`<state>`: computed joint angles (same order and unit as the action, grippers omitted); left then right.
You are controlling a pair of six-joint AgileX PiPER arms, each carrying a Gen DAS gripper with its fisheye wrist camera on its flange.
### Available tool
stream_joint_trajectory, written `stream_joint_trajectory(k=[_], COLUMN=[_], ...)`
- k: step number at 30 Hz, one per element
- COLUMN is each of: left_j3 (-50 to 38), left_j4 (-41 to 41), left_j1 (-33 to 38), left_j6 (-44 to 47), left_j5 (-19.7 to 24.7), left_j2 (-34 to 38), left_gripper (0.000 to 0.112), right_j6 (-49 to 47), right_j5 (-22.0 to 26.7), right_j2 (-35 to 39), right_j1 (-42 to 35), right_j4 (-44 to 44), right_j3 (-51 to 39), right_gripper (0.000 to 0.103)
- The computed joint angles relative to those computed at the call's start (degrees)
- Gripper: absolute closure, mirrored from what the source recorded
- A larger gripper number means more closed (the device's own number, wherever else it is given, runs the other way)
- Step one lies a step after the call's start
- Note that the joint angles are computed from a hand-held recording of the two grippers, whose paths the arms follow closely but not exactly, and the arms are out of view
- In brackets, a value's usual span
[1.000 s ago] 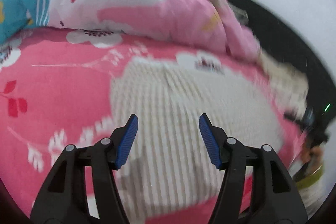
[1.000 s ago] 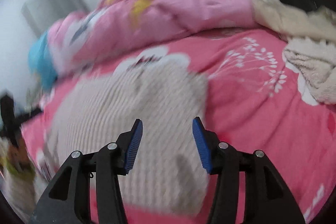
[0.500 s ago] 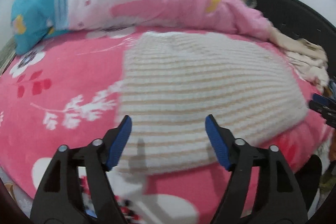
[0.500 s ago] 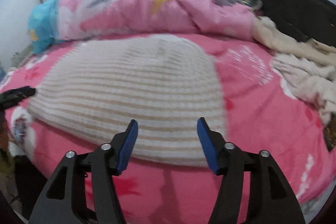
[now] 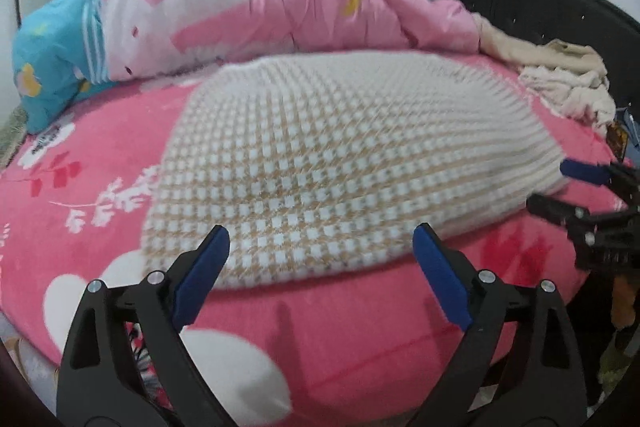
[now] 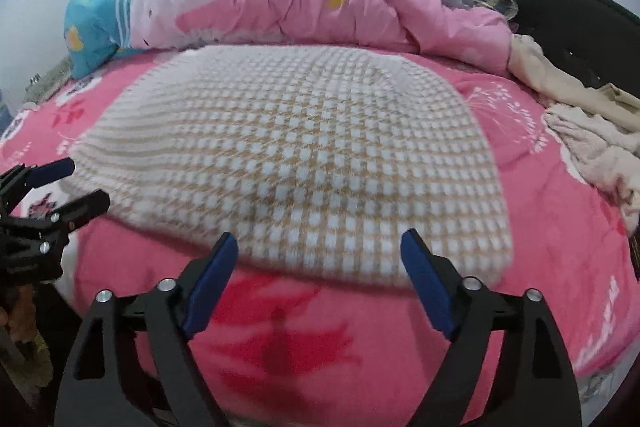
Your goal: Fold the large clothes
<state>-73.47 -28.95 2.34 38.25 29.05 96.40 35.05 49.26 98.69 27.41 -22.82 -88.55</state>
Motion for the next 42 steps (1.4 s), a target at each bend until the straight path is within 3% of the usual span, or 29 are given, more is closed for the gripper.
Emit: stream_joint_trajectory(k=[9,13,18,22,25,35,42], left_j3=[7.03,6.22,6.05,4.53,4.07,3.77,1.58], left_j4=[11.18,21.09,26.76,38.72,40.72,42.50,42.70], left_j1=[-4.44,-6.64,-7.15,-9.49,-10.03,-11.18,-12.56], left_j6=[-13.37,-23.98,-32.00,-44.78,-46.87,-50.72,-51.47], left_j5=[-2.00,-2.05,-1.70,0.86,1.92,4.71,9.62], left_j2=[-12.67,-13.84,-16.13,-16.26,-16.17,-14.23,-10.95], left_gripper=[0.017,0.017,0.017,0.017,0.017,0.017,0.017], right_j6=[12.47,18.88,22.72,25.66,27.70,25.11,21.33], right_j5=[1.44,4.86,9.81,14.51,17.56,15.20,11.84], right_j2=[-10.61,-13.26,-13.71,-13.11,-12.89,-12.84,-12.14], right_j1=[7.56,11.89,15.07,17.67,19.69,16.49,11.42], right_j4=[-11.85,-20.68,-27.30,-30.55,-33.64,-26.45,-17.34], right_j3=[9.67,10.32,9.67,9.18,9.63,9.12,8.98], right_gripper=[0.009,0.006,0.006,0.006,0.006,0.006,0.006])
